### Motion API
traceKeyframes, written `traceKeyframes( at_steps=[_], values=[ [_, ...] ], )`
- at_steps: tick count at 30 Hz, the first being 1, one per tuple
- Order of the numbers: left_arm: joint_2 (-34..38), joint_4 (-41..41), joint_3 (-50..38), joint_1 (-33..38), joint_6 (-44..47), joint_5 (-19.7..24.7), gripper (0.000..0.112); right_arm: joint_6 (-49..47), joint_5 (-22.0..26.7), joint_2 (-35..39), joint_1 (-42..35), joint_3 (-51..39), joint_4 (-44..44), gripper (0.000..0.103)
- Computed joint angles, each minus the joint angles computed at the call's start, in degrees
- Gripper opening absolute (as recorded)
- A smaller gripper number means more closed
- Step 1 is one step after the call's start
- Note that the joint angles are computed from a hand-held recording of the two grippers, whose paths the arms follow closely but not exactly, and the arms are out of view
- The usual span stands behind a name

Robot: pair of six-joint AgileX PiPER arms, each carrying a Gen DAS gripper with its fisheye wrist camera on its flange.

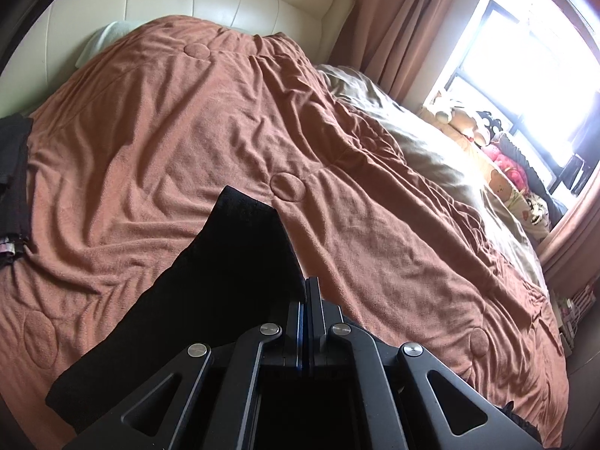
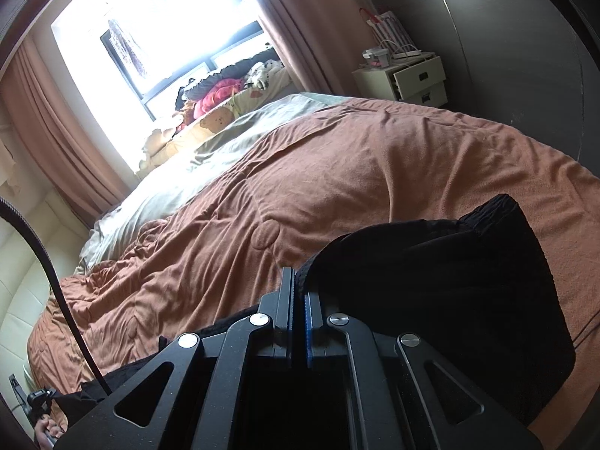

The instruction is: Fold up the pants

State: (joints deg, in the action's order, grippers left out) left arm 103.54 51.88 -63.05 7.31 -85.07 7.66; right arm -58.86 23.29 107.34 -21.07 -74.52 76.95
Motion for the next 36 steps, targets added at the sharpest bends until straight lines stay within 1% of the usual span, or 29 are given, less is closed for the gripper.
traceKeyframes(
  at_steps=[2,4,7,9,11,13,16,18,19,20,21,22,23,24,25,26,27,29,31,32,33,35,36],
  values=[
    [2.7,0.3,-3.0,-1.0,0.6,1.5,0.001,6.0,-1.0,2.9,1.2,-3.7,-5.6,0.001],
    [5.4,-2.8,-6.3,-1.5,4.3,3.0,0.001,11.4,-1.6,5.1,2.2,-7.0,-11.1,0.001],
    [9.2,-3.3,-10.4,-2.4,5.4,5.5,0.001,21.4,-2.8,8.9,4.3,-12.7,-21.5,0.001],
    [11.5,-5.0,-13.3,-2.8,7.3,7.4,0.001,29.1,-2.7,11.2,5.5,-16.5,-29.4,0.001],
    [13.5,-5.5,-15.6,-3.3,8.2,9.3,0.001,34.1,-3.1,13.4,6.5,-19.3,-34.6,0.001],
    [15.4,-6.7,-18.0,-3.5,9.7,11.0,0.001,41.5,-2.3,15.5,7.4,-23.0,-41.5,0.001],
    [17.8,-7.7,-20.6,-3.7,10.7,13.1,0.001,47.8,-1.9,17.5,8.6,-26.7,-47.8,0.001],
    [19.1,-8.8,-22.0,-3.7,12.0,14.0,0.001,51.7,-2.7,18.6,9.5,-28.2,-52.0,0.001],
    [19.6,-9.9,-22.7,-3.7,13.3,14.4,0.001,53.2,-2.6,19.2,9.9,-29.2,-53.3,0.001],
    [20.4,-13.1,-24.1,-3.6,16.9,15.4,0.003,53.2,-3.0,19.7,10.1,-29.5,-53.2,0.001],
    [21.1,-15.5,-25.5,-3.7,19.5,17.0,0.005,55.1,-2.2,20.5,10.3,-30.8,-54.8,0.001],
    [21.5,-16.2,-26.3,-4.0,20.4,18.9,0.015,56.9,-0.1,21.9,10.4,-33.2,-56.5,0.002],
    [21.3,-16.0,-26.2,-4.2,20.3,20.0,0.022,59.9,3.6,23.7,10.6,-36.8,-59.7,0.003],
    [20.1,-15.5,-24.7,-4.1,19.5,19.3,0.038,61.2,6.8,25.2,10.4,-39.8,-60.7,0.003],
    [18.6,-14.6,-22.4,-3.9,18.3,17.6,0.057,60.5,8.9,25.8,10.0,-41.3,-59.5,0.004],
    [17.1,-13.6,-20.4,-3.9,17.4,16.3,0.063,59.1,10.3,25.6,9.5,-41.4,-57.5,0.007],
    [15.5,-11.9,-18.2,-3.9,16.2,15.2,0.067,58.2,11.0,24.8,9.3,-40.5,-56.6,0.009],
    [12.5,-9.9,-14.8,-4.2,15.8,14.6,0.067,52.7,10.2,21.5,8.6,-36.2,-52.7,0.011],
    [9.4,-11.1,-11.7,-4.0,17.5,14.0,0.067,48.7,8.6,17.8,8.3,-31.6,-51.0,0.019],
    [7.8,-12.3,-10.2,-3.7,18.5,13.6,0.067,45.6,7.0,15.1,8.1,-27.8,-49.2,0.028],
    [6.0,-13.2,-8.3,-3.4,19.2,13.1,0.067,42.2,5.6,12.6,7.9,-24.1,-46.8,0.040],
    [2.5,-14.3,-4.6,-2.8,20.5,12.4,0.067,37.1,3.5,7.8,7.6,-17.4,-43.4,0.049],
    [0.7,-14.4,-2.7,-2.6,20.6,12.2,0.067,35.1,2.7,5.8,7.6,-14.8,-42.2,0.050]
  ],
)
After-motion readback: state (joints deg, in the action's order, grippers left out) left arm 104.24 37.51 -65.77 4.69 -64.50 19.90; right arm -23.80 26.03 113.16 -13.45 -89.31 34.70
